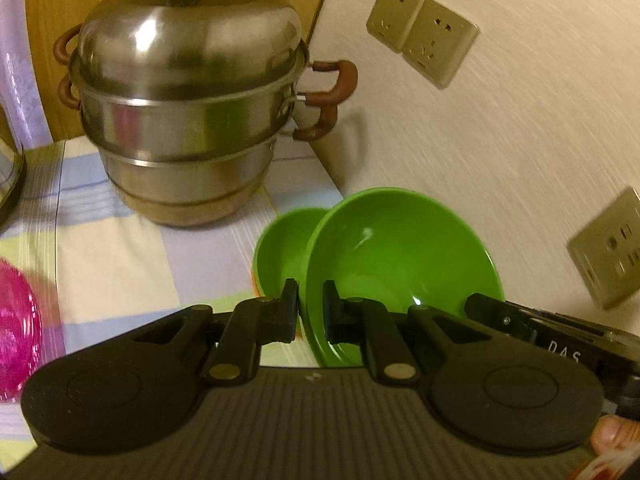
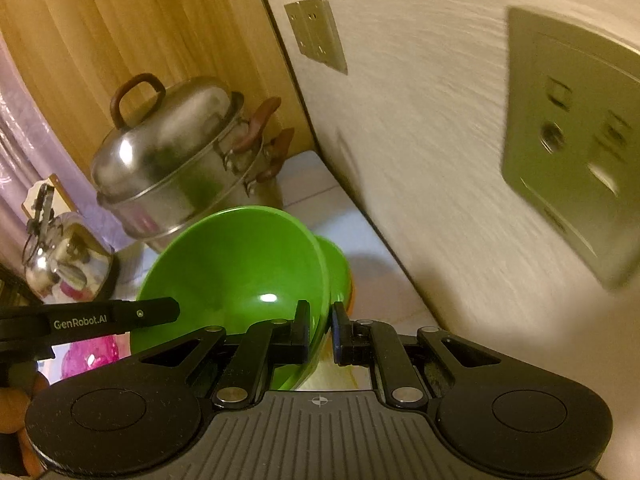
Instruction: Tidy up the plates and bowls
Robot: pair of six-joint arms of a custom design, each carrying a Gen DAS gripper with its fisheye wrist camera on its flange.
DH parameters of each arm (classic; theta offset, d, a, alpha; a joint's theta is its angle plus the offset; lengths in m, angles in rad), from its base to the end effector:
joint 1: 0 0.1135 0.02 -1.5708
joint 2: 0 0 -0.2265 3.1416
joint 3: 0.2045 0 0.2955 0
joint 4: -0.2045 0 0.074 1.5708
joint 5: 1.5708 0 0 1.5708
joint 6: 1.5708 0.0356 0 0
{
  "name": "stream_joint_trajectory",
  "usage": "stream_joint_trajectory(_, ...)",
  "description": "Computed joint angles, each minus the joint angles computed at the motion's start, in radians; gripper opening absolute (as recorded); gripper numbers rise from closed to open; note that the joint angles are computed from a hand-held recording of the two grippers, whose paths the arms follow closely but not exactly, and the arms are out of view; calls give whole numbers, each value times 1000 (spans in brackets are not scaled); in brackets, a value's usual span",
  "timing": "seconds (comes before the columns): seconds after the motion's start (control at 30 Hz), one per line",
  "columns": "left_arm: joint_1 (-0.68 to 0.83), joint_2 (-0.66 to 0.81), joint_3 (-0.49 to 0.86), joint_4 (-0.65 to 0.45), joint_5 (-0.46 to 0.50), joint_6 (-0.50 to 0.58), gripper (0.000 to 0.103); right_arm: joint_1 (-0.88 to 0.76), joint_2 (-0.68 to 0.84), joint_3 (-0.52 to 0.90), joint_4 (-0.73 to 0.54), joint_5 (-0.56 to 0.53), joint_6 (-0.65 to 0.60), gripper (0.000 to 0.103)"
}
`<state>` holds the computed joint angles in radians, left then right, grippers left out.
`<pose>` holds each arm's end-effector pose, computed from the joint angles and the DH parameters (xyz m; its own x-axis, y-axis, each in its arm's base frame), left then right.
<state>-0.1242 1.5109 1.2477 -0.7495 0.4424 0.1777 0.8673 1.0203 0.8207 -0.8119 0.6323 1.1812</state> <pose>0.3530 -0.0594 0.2322 -0.7689 0.2570 -0.5854 0.4804 0.8364 -0.2638 0.1787 0.1782 0.2209 -0.5897 0.4584 -0.6649 0.3506 0.8870 0.3006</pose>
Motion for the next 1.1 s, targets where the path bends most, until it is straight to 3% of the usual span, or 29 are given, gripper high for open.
stream_joint_trajectory(0.53, -19, 247, 143, 98, -30, -51, 11, -248, 164, 22, 233, -176, -250, 9)
stream_joint_trajectory(1.1, -34, 387, 165, 176, -45, -58, 10, -350, 282, -42, 397, -276, -318, 7)
